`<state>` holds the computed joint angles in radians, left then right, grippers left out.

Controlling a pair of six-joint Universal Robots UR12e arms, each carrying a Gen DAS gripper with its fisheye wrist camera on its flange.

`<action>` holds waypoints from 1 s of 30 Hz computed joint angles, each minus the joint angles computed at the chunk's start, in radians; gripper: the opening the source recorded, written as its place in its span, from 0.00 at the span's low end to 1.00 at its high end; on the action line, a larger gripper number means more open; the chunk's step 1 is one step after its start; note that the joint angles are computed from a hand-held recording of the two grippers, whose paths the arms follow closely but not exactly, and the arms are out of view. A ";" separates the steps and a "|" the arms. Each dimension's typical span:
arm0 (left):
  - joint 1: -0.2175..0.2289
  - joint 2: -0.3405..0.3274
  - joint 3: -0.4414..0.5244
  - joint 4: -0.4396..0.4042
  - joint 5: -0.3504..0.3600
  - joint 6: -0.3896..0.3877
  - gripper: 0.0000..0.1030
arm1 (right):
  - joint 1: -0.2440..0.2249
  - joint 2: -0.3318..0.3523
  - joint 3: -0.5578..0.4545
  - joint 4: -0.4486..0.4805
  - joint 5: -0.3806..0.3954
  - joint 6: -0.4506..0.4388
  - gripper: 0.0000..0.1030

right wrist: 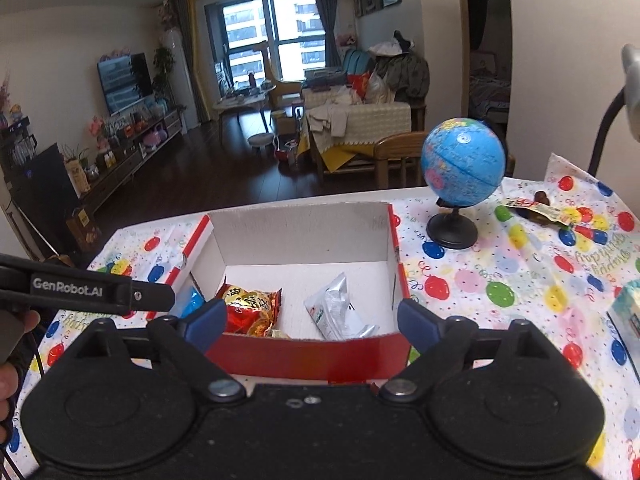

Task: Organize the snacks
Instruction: 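Grasp the black packet with left tool while right tool grasps small candy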

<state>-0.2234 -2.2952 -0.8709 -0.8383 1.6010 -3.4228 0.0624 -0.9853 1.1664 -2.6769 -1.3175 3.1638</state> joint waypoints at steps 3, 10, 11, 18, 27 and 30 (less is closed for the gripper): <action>-0.002 0.032 -0.054 0.045 -0.018 0.007 0.96 | -0.002 -0.027 0.045 -0.041 -0.012 0.023 0.96; -0.017 0.089 -0.157 0.110 -0.037 0.029 0.99 | -0.003 -0.095 0.155 -0.092 -0.043 0.037 0.99; -0.019 0.094 -0.166 0.106 -0.043 0.034 0.99 | -0.003 -0.103 0.170 -0.097 -0.048 0.037 0.99; -0.035 0.118 -0.215 0.081 -0.077 0.031 0.99 | -0.011 -0.155 0.263 -0.114 -0.099 0.051 0.99; -0.053 0.082 -0.184 -0.014 -0.083 -0.029 0.99 | -0.035 -0.175 0.327 -0.082 -0.150 0.092 0.99; -0.058 0.060 -0.157 -0.062 -0.068 -0.059 0.99 | -0.043 -0.174 0.343 -0.071 -0.162 0.092 0.99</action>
<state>-0.2817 -2.2352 -1.0280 -0.9002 1.5330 -3.4820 0.0199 -1.1593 1.5090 -2.7477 -1.4792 3.2559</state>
